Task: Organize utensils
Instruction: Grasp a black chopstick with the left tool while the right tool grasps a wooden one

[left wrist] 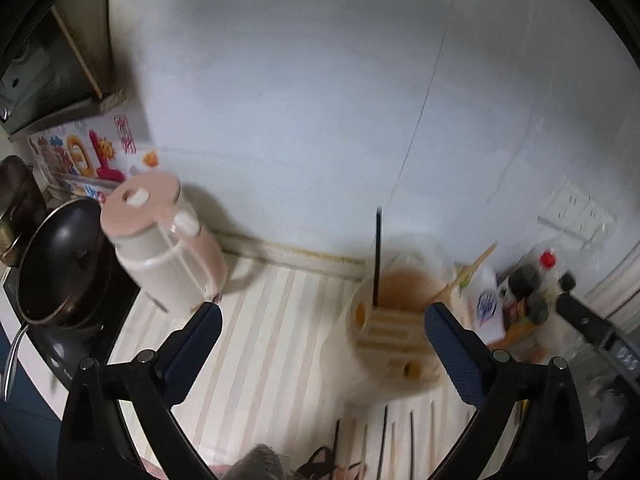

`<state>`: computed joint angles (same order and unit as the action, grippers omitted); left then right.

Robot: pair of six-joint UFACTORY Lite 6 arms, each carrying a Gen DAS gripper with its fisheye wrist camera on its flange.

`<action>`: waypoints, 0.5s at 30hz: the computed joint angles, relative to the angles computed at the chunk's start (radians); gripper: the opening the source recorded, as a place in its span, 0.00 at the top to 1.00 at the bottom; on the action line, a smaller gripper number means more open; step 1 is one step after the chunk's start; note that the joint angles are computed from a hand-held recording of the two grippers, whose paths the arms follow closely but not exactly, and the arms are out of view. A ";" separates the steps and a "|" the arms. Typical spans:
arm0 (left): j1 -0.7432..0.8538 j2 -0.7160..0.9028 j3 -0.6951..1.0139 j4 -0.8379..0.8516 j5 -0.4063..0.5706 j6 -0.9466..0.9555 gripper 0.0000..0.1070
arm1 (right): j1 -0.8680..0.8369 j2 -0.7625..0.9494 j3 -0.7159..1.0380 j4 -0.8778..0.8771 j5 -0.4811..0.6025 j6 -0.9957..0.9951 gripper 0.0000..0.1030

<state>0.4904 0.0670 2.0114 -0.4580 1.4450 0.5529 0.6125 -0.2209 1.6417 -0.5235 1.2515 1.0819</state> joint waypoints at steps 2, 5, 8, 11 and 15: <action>0.016 -0.068 -0.137 0.017 -0.034 0.045 0.04 | 0.070 -0.048 -0.068 -0.051 0.058 0.074 0.06; 0.022 -0.172 -0.354 0.070 -0.113 0.098 0.04 | 0.145 -0.135 -0.226 -0.072 0.088 0.168 0.06; 0.064 -0.264 -0.576 0.079 -0.171 0.162 0.04 | 0.178 -0.218 -0.410 -0.032 0.072 0.242 0.06; 0.088 -0.344 -0.781 0.123 -0.242 0.212 0.04 | 0.190 -0.286 -0.587 0.021 0.029 0.283 0.08; 0.084 -0.421 -1.005 0.196 -0.320 0.243 0.04 | 0.204 -0.353 -0.797 0.090 -0.040 0.325 0.47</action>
<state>0.5742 -0.3540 1.0067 -0.2616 1.1245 0.7957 0.8165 -0.5743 0.8443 -0.4333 1.2116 1.4071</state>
